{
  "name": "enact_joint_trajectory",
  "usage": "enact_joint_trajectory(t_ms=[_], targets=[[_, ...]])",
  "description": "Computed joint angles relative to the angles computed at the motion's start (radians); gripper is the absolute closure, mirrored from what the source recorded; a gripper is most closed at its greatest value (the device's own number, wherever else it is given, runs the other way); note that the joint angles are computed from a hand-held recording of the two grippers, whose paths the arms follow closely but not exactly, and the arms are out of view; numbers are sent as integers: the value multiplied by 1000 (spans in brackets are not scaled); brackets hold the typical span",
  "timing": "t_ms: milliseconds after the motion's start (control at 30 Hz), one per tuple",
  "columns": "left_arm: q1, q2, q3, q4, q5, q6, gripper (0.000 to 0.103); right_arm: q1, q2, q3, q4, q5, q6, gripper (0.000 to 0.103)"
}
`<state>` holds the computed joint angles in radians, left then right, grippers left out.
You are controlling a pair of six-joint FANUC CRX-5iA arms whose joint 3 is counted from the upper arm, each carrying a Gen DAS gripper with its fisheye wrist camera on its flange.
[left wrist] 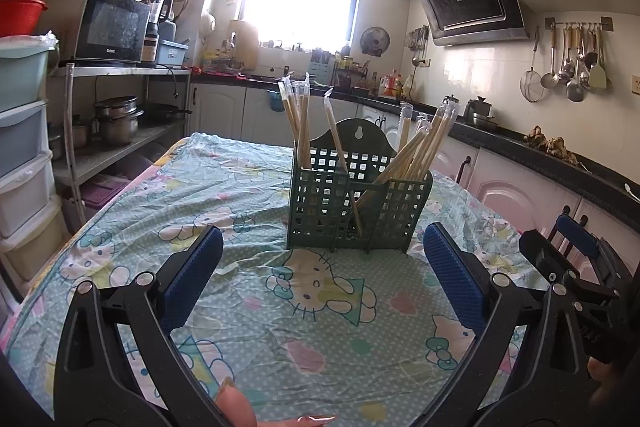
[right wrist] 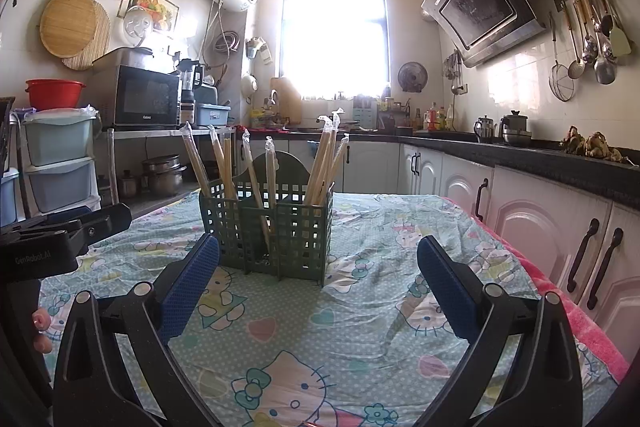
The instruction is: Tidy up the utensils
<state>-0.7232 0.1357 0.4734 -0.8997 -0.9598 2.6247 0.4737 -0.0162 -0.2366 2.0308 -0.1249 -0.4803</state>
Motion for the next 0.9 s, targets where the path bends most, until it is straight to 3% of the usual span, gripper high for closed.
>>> enact_joint_trajectory(t_ms=[900], targets=[[-1, 4, 6, 0, -10, -9, 10, -12, -4, 1, 43, 13, -38, 6]])
